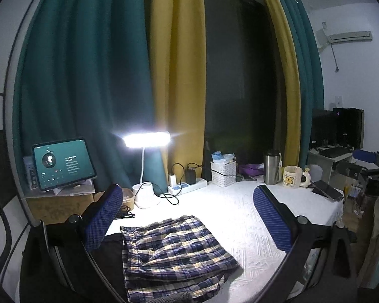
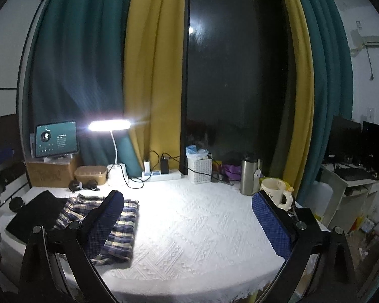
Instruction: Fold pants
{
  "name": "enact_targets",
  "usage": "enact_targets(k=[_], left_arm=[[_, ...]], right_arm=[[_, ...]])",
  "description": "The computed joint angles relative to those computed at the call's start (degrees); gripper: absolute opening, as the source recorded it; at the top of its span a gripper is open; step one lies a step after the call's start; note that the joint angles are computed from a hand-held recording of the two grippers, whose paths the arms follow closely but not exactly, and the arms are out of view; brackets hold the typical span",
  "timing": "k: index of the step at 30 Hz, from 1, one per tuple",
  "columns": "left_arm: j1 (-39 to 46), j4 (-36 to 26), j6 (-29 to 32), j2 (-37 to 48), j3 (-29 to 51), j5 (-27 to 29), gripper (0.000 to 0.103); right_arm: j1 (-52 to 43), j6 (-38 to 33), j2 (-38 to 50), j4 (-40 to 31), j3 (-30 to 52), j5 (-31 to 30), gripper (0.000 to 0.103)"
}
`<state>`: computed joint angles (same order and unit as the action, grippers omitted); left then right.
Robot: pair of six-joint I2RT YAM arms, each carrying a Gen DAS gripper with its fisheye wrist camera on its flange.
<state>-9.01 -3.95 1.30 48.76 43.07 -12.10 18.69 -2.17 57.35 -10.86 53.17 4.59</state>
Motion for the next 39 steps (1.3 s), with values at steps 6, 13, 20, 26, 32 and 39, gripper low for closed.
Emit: enact_targets(k=[6,13,20,26,32,39], left_arm=[[2.79,0.75,-0.82,-1.72,-1.19,1.33,0.102],[4.6,0.83,-1.28,-1.85,-1.72,2.42,0.102],[4.52,0.58,-1.34,-1.77,-1.62,2.42,0.102],[3.58,0.37,-1.22,-1.97,-1.56,1.59,0.102],[3.12,0.31,-1.12,-2.02,-1.53,1.14,0.102],[2.88,0.27,-1.21,-2.04,-1.51,0.89,0.102]], right_arm=[[2.42,1.14,-0.79,-0.84,0.75,0.74,0.102],[3.72,0.49,1.12,-0.96,1.44,1.14,0.102],[3.6,0.46,1.52,-0.78,1.45,1.0,0.102],[3.17,0.4,1.6,-0.47,1.3,0.57,0.102],[3.47,0.44,1.23,-0.53,1.02,1.13,0.102],[3.34,0.39,1.2,-0.49,0.98,0.95,0.102]])
